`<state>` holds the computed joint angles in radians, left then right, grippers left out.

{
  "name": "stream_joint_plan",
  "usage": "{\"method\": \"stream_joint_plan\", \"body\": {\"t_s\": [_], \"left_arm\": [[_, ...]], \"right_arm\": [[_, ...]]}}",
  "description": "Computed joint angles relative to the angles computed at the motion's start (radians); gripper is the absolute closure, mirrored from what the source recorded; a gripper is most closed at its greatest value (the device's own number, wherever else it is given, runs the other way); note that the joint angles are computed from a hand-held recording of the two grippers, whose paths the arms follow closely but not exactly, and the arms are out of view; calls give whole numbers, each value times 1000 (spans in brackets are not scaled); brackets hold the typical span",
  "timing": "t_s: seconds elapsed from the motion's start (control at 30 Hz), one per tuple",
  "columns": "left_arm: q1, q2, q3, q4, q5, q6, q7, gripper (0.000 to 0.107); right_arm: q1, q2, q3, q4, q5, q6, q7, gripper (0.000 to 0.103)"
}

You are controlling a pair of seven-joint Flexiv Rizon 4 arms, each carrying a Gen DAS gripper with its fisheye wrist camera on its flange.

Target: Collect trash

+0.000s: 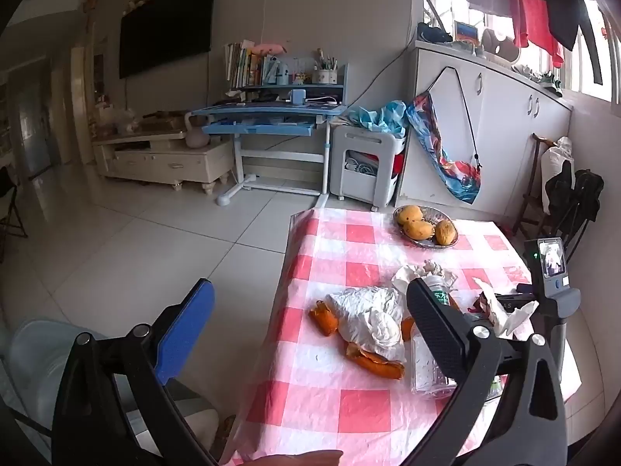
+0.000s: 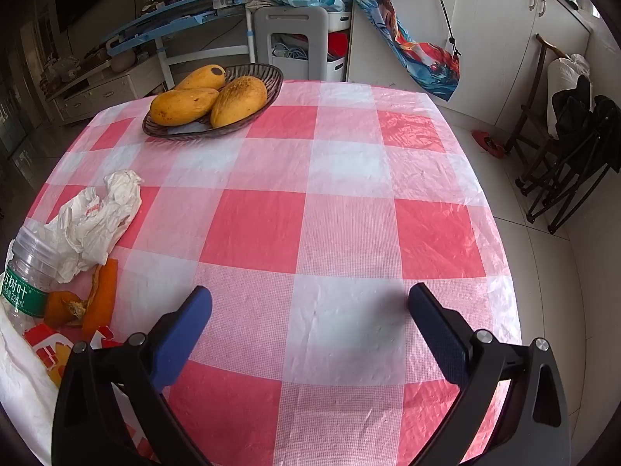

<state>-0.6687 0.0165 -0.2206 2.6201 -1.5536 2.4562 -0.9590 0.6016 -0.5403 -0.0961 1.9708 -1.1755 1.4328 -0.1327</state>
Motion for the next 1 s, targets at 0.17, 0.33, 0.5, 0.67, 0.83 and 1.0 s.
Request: {"method": "stream_joint_plan", "body": {"t_s": [0.17, 0.33, 0.5, 0.67, 0.83, 1.0], "left_arm": [[2, -1, 0, -22, -56, -29, 50, 11], [-12, -39, -15, -34, -62, 22, 54, 11], [-27, -68, -22, -60, -84, 40, 95, 11], [-38, -88, -26, -76, -94, 54, 143, 11], [-40, -100, -29, -106, -135, 31, 176, 11], [-45, -148, -36, -119, -109, 57, 190, 11]], "right_arm": [[-1, 0, 2, -1, -2, -3, 0, 6], [-3, -1, 3, -1, -2, -3, 0, 6], [-3, 0, 4, -1, -2, -4, 0, 6], [-3, 0, 5, -1, -1, -5, -1, 6], [-3, 1, 5, -1, 1, -5, -2, 6], [-3, 1, 5, -1, 2, -6, -3, 6]]}}
